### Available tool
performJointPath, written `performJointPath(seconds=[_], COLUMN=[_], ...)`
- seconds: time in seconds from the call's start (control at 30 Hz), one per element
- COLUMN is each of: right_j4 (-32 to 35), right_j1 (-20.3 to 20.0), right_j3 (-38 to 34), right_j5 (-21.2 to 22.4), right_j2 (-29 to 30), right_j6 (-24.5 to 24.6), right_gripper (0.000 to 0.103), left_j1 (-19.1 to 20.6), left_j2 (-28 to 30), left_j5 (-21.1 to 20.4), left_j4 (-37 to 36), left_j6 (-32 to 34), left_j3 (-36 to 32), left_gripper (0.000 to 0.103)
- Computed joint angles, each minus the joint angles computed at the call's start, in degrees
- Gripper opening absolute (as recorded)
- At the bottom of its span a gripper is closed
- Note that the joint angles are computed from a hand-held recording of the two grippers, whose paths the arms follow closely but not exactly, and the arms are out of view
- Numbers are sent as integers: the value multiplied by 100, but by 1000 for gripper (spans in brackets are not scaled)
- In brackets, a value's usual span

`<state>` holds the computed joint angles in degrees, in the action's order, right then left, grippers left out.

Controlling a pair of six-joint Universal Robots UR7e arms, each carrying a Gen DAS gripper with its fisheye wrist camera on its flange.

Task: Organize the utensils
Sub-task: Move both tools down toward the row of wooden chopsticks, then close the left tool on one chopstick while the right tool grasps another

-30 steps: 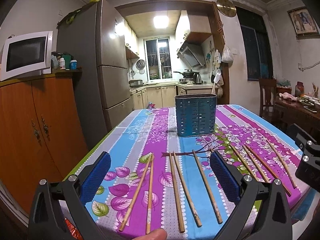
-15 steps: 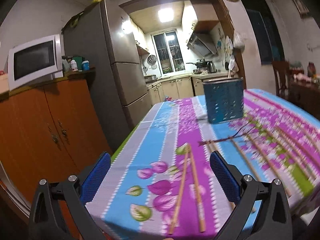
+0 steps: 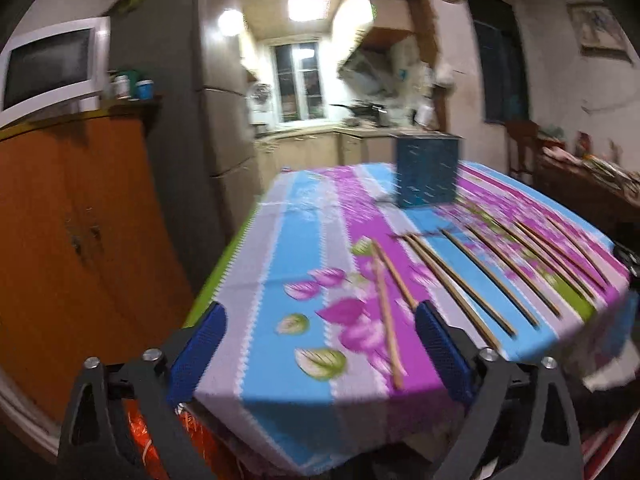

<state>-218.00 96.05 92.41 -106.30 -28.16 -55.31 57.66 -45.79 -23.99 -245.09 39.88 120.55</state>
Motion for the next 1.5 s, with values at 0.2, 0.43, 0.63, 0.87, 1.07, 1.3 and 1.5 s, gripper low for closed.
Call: performJointPath(seconds=[0.2, 0.43, 0.63, 0.87, 1.07, 1.3, 1.5], right_j4=[505, 686, 1162, 1292, 1241, 1372, 1333], right_j1=[-85, -90, -107, -145, -179, -234, -257], right_j3=[399, 483, 482, 432, 489, 454, 403], right_j5=[192, 27, 8, -88, 49, 238, 252], right_j2=[-317, -405, -505, -503, -496, -414, -325], right_j6=[297, 446, 589, 748, 520, 219, 101], right_gripper=[98, 98, 98, 81, 47, 18, 16], left_j1=[55, 220, 323, 407, 436, 410, 418], left_j2=[-158, 19, 297, 492, 766, 1062, 1071], left_j5=[-542, -1432, -1302, -972, -797, -792, -808], left_j4=[1466, 2503, 3010, 2879, 2164, 1415, 1379], left_j6=[-1297, -1805, -1949, -2175, -2002, -1455, -1375], left_j3=[523, 375, -46, -278, -480, -615, -632], left_gripper=[71, 49, 47, 43, 12, 10, 10])
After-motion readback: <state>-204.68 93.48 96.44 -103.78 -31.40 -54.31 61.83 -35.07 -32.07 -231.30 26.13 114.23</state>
